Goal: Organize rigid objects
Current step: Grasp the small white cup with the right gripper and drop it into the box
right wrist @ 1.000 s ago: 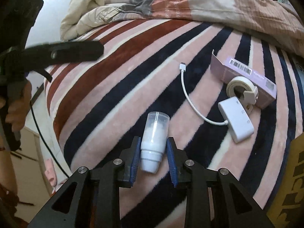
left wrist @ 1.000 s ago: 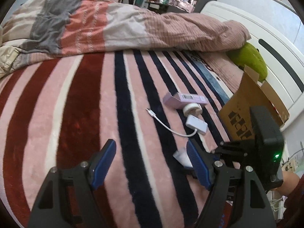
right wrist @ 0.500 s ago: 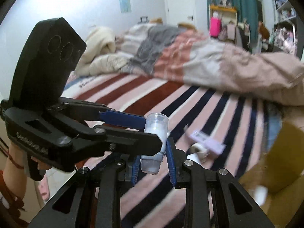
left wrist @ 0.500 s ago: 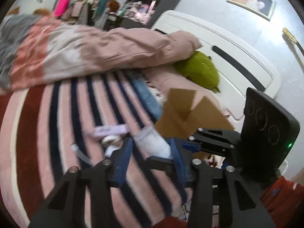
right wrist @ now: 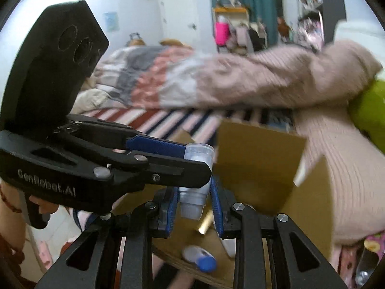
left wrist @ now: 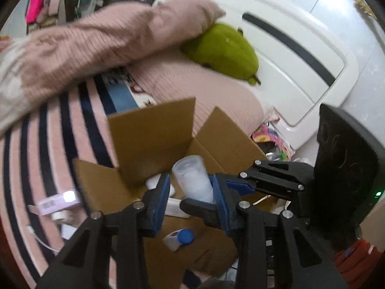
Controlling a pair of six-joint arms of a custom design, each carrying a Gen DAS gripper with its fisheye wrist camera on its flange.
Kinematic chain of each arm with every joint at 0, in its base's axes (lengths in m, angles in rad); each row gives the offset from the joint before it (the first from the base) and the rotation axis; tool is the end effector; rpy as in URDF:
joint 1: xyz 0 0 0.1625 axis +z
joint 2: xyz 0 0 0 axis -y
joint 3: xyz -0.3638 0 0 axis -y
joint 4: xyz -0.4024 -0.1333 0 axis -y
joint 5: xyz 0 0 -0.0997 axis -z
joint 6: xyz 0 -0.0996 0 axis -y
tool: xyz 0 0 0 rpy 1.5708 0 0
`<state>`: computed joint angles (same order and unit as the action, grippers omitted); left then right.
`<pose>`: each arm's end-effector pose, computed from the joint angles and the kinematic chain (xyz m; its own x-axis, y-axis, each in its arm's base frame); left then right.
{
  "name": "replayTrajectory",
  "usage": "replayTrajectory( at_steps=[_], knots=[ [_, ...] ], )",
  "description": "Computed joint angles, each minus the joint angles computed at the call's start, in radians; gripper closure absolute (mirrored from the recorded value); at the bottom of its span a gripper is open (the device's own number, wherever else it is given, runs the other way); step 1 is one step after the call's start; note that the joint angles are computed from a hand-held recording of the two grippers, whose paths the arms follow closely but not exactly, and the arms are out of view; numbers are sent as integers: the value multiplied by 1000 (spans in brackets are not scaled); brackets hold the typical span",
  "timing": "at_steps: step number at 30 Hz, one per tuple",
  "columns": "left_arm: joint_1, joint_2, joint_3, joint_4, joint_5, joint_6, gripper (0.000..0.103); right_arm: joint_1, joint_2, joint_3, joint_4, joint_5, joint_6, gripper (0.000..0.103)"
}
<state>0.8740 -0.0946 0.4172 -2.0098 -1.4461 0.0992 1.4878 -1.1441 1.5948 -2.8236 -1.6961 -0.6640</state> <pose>-0.4365 -0.7487 -0.0173 -0.7033 0.6981 -0.1344 0.7106 0.6960 -0.1033 0.0663 -0.6609 0.3214 -0.8083 -0.2917 0.5114 -0.5594 0.6515 -0.5126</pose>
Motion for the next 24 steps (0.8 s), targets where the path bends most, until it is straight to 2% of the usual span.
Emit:
replayTrajectory(
  at_steps=[3,5,7,10,13,19,24],
  knots=[
    [-4,94,-166,111,7,-24,69,-3,12,-40,56,-69,8,82],
    [-8,127,-226,154,32,-41,63,0,17,-53,76,-98,9,82],
    [-14,71,-123,93,73,-46,48,0,15,-54,99,-104,26,77],
    [-10,-40,55,-26,76,-40,39,1,9,-38,80,-93,16,64],
    [-2,-169,243,-160,82,-31,31,8,-7,-9,53,-59,6,63],
    [19,-382,531,-355,213,-16,29,65,1,18,34,13,-36,63],
    [56,-502,693,-474,312,0,28,131,83,-25,60,28,-82,63]
  ],
)
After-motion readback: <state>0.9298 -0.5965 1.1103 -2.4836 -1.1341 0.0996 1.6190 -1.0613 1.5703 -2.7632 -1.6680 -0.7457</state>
